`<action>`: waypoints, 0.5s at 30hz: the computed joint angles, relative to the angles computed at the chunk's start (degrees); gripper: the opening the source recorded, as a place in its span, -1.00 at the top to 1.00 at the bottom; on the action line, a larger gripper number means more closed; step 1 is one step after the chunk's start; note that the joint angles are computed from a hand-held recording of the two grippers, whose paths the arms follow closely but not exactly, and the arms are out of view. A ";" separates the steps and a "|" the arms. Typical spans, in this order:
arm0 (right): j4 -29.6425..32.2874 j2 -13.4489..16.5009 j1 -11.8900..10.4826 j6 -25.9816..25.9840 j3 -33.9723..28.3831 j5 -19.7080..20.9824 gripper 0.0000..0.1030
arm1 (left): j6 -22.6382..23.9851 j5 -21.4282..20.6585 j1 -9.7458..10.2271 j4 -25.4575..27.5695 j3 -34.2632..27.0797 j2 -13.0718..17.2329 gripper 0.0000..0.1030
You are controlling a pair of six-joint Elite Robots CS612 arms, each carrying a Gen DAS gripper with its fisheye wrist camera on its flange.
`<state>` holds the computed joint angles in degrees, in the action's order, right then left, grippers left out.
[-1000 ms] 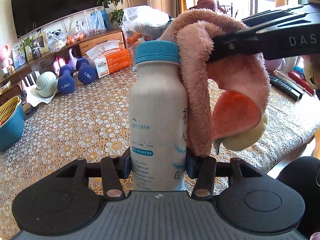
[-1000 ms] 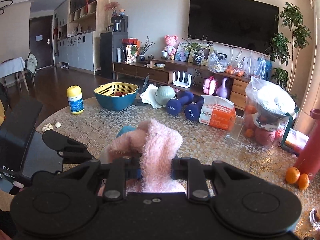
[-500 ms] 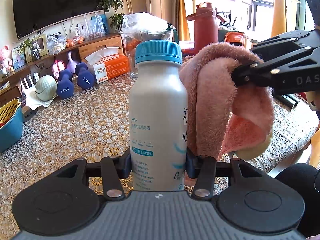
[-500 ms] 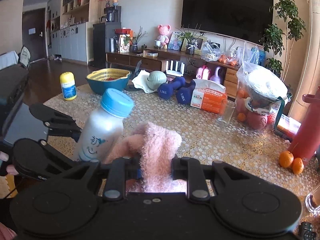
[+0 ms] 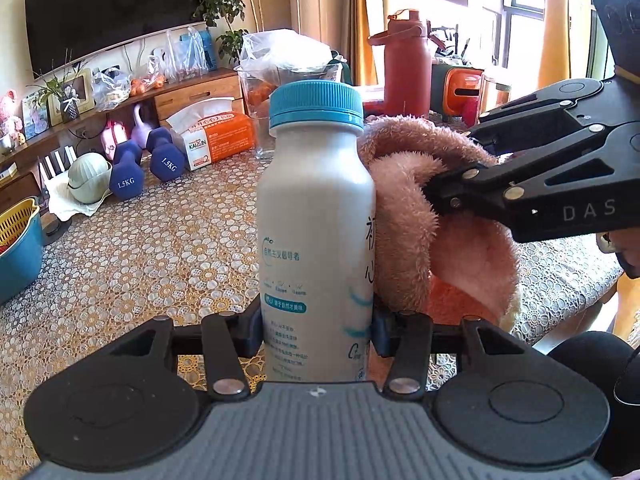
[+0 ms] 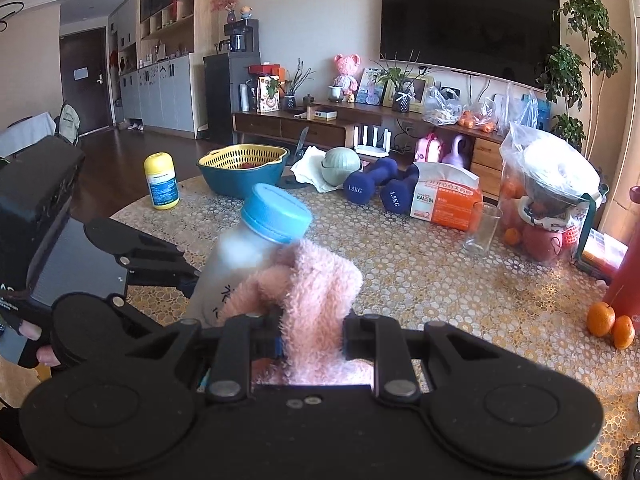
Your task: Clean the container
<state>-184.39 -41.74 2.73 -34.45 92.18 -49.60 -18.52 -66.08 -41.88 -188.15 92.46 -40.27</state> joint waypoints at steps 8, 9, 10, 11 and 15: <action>1.59 0.44 0.67 -2.04 -0.63 -2.02 0.55 | 0.91 -1.03 -0.04 -0.90 0.04 -0.08 0.04; 1.98 0.50 0.74 -2.28 -0.77 -2.22 0.55 | 1.02 -1.13 -0.06 -0.95 0.02 -0.07 0.04; 2.40 0.56 0.83 -2.37 -0.91 -2.42 0.55 | 1.01 -1.28 -0.04 -1.00 0.02 -0.06 0.04; 2.81 0.62 0.96 -2.62 -1.06 -2.82 0.55 | 0.97 -1.37 -0.03 -1.03 0.00 -0.04 0.04; 3.39 1.06 1.60 -3.77 -1.55 -5.54 0.55 | -0.06 -1.85 0.20 -0.72 -0.08 -0.03 0.04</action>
<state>-181.00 -40.68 4.32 -38.22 90.63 -55.15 -18.58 -67.93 -41.68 -188.87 92.38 -40.30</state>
